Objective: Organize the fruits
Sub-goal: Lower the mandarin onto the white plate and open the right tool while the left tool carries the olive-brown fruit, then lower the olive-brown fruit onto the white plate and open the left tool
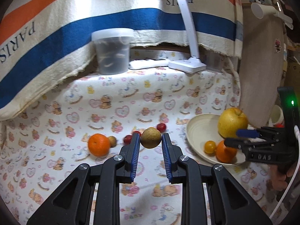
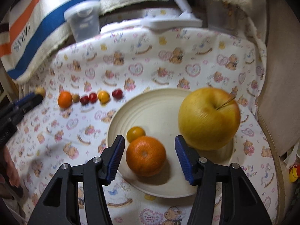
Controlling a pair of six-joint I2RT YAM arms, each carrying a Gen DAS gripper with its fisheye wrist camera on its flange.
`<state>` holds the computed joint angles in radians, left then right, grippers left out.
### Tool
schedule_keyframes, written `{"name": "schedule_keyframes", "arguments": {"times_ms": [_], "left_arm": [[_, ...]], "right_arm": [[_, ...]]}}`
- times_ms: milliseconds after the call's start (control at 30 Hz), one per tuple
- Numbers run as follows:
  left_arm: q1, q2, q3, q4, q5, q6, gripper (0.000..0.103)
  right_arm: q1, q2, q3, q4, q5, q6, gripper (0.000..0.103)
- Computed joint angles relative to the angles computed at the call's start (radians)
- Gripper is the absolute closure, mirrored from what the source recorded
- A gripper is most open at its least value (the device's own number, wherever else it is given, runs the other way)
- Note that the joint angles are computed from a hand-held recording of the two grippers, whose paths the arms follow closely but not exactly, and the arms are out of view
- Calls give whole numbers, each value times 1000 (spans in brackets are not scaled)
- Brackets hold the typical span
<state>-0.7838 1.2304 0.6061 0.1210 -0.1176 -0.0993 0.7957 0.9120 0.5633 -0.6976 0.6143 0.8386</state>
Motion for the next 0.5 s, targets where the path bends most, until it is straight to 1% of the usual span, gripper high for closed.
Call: {"name": "schedule_keyframes", "arguments": {"times_ms": [33,100,133,200,267,300,367,433,500], "left_arm": [[-10,11,8,-2,2,1,80],[-48,36,27,1,-38,5,80],[-66,50,40,-1,-37,13,80],[-77,89,84,-37,26,15,80],[-74,152,152,-106,123,21,80],[-78,181,176,-126,146,29,80],[-101,247,225,-154,141,33,80],[-112,303,266,-176,162,22,80],[-140,337,284,-169,135,16,80]], "right_arm": [[0,-15,-1,-1,8,-2,45],[-1,-36,3,-9,19,-12,45],[-2,-45,4,-11,20,-20,45],[-3,-69,3,-20,34,-21,46],[-16,-90,-1,-27,36,-20,46],[-21,-100,-4,-31,34,-17,46],[-38,-115,-9,-31,20,-18,46],[-52,-121,-10,-31,8,-28,46],[-48,-126,-10,-35,13,-27,45]]}}
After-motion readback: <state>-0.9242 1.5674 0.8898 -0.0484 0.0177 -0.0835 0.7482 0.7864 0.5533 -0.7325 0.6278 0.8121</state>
